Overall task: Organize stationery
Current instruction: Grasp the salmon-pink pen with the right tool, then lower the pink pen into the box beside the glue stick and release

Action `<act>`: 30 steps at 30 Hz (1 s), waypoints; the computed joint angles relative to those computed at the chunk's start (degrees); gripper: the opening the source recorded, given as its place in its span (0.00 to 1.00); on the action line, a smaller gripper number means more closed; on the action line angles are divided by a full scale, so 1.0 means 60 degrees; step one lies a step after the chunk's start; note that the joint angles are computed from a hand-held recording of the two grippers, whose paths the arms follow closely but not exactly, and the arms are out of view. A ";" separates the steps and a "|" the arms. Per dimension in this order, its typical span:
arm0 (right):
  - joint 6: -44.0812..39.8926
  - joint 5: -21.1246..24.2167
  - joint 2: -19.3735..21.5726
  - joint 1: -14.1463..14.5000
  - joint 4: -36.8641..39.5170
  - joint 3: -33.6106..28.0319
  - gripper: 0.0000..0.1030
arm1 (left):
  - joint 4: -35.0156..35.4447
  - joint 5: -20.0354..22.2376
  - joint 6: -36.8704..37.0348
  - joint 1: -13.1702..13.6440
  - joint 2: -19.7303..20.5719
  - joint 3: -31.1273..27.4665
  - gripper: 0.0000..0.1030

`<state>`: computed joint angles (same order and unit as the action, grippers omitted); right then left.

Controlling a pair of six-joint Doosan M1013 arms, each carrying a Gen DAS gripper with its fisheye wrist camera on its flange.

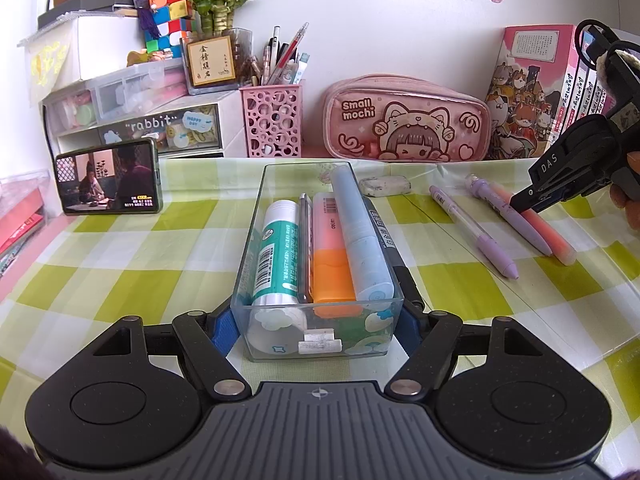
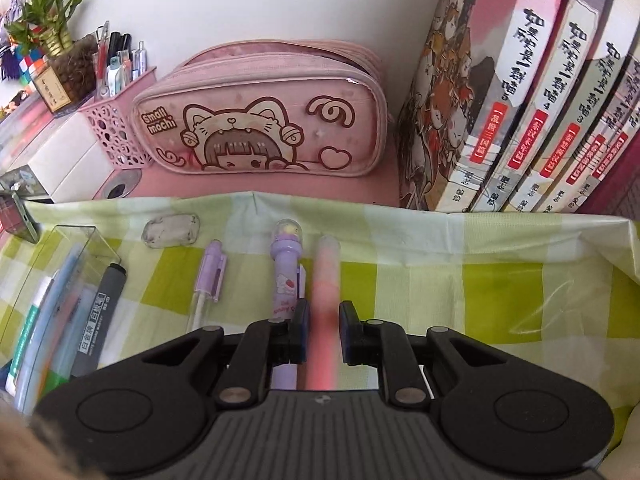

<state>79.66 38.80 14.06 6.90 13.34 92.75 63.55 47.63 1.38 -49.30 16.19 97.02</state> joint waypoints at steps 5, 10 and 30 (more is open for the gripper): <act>-0.0061 -0.0063 -0.0077 -0.0117 0.0613 0.0052 0.18 | 0.0000 0.0000 0.0000 0.0000 0.0000 0.0000 0.71; -0.0451 -0.0112 -0.0239 -0.0248 0.1556 0.0112 0.17 | 0.0000 0.0001 0.0001 0.0000 -0.0001 0.0002 0.71; -0.1410 0.1784 0.0031 0.0477 0.6226 -0.0226 0.18 | 0.0002 -0.0021 -0.0008 0.0002 -0.0007 0.0005 0.71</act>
